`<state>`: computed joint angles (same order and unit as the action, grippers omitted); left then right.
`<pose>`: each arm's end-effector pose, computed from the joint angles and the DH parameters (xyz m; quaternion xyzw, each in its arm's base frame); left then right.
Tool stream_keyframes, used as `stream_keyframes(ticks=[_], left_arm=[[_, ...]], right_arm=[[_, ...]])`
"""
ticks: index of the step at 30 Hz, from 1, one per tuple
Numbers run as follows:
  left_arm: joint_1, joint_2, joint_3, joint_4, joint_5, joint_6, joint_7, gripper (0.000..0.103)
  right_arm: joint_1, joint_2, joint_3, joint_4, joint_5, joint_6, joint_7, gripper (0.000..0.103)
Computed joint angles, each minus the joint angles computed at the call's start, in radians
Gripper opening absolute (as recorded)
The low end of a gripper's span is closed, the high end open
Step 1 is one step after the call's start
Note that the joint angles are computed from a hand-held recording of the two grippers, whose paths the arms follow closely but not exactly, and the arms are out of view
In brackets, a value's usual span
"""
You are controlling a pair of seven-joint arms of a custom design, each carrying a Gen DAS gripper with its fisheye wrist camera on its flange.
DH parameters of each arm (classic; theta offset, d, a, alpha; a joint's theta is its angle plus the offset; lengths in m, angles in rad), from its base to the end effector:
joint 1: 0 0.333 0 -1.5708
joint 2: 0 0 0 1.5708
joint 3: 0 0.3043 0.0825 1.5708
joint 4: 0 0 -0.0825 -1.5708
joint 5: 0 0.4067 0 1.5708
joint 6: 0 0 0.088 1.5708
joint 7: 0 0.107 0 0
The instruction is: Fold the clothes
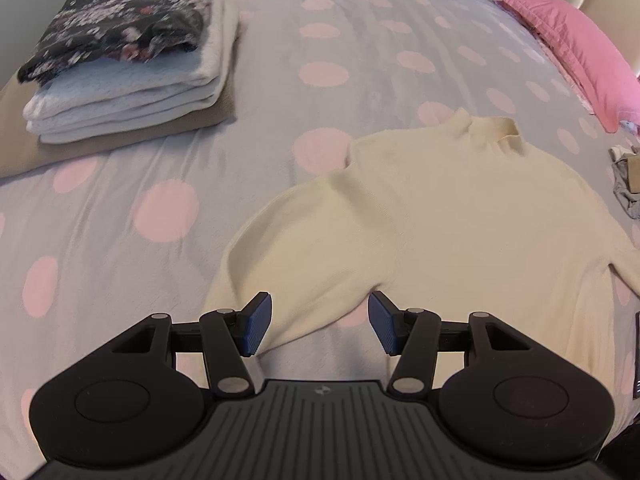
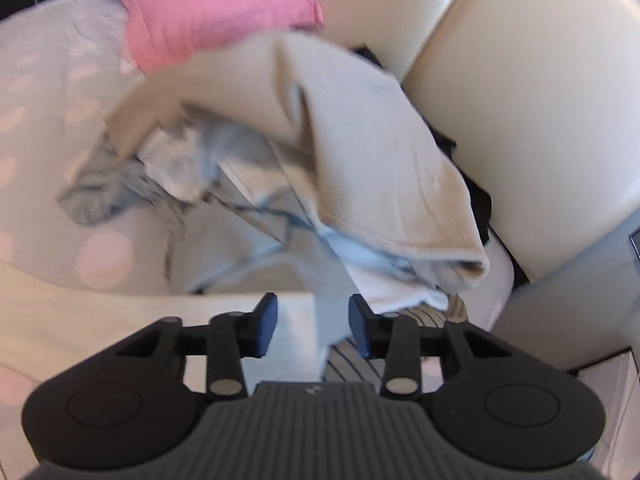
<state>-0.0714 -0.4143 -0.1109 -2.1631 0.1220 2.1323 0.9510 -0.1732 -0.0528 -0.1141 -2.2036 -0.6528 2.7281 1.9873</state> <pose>0.4818 -0.0903 0.5868 -0.8140 0.5437 -0.1447 0.1443 0.5622 -0.1429 0.4392 -0.6032 0.7221 -0.3318 0.0682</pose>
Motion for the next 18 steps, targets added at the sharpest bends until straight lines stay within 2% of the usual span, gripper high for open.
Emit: stream_keyframes(ticks=[3, 5, 7, 9, 11, 16, 18], left_arm=[[0.001, -0.040, 0.002, -0.037, -0.011, -0.026, -0.020, 0.052], [0.001, -0.071, 0.002, -0.064, -0.014, -0.045, -0.033, 0.052], [0.000, -0.106, 0.002, -0.093, -0.018, -0.061, -0.050, 0.052], [-0.006, -0.146, 0.004, -0.129, -0.036, -0.066, -0.077, 0.052], [-0.021, -0.187, 0.006, -0.166, -0.062, -0.056, -0.097, 0.052], [-0.073, -0.247, -0.005, -0.224, -0.099, -0.047, -0.105, 0.052], [-0.096, -0.255, -0.012, -0.235, -0.116, -0.047, -0.111, 0.052]], right_arm=[[0.002, -0.050, 0.024, -0.053, -0.072, 0.079, 0.088, 0.054], [0.013, -0.083, 0.039, -0.101, -0.020, 0.150, 0.084, 0.059], [0.056, -0.108, 0.041, -0.148, 0.140, 0.199, -0.020, 0.059], [0.133, -0.120, 0.023, -0.181, 0.344, 0.205, -0.177, 0.059], [0.187, -0.128, 0.025, -0.215, 0.473, 0.208, -0.274, 0.060], [0.229, -0.141, 0.077, -0.264, 0.596, 0.190, -0.428, 0.060], [0.266, -0.160, 0.073, -0.289, 0.687, 0.187, -0.524, 0.060]])
